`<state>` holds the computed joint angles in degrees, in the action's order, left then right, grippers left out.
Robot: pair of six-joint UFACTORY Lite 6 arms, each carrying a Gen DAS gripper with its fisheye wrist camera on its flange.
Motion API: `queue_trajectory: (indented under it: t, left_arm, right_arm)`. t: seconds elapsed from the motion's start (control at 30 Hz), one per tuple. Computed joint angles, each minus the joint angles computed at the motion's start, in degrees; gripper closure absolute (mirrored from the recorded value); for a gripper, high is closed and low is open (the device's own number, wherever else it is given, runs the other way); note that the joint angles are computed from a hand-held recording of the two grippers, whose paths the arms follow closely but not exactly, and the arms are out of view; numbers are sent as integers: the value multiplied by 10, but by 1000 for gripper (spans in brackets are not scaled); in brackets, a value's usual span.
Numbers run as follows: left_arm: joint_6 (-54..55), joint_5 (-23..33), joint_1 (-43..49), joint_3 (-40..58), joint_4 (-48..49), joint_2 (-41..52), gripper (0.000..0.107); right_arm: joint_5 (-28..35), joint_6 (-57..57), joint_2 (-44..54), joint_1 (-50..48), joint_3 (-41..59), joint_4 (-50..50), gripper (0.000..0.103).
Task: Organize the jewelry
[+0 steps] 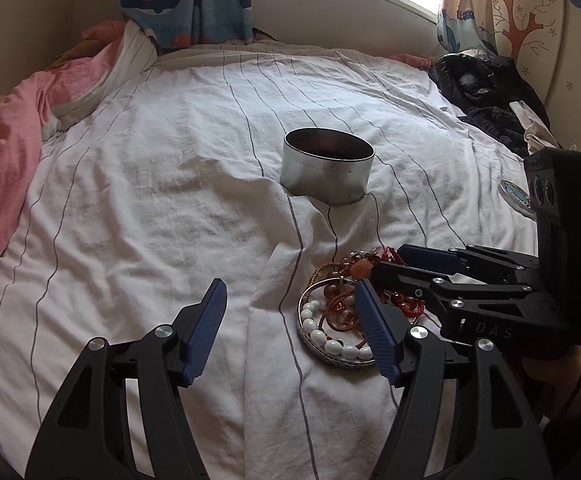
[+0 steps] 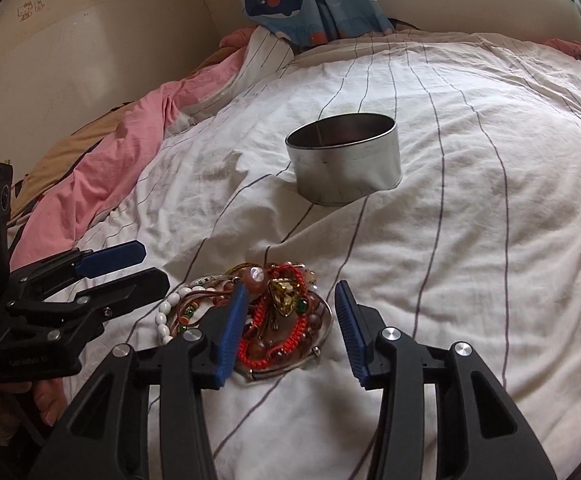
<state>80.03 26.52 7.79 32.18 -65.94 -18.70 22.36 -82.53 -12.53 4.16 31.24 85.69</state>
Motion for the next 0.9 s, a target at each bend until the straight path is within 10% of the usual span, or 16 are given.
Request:
queue_trajectory:
  t: [0.27,0.7,0.9]
  left_arm:
    - [3,-10,3,2,-4,-7,39]
    - [83,35,-39,-37,-29,-73,37]
    - [106,-114,-215,-76,-4,-88,34]
  right_arm:
    - [-19,34,-61,3,-31,-38,92]
    - [79,240,-284,-136,-134,-245,95]
    - [90,242,-267,-183,-144,-252,95]
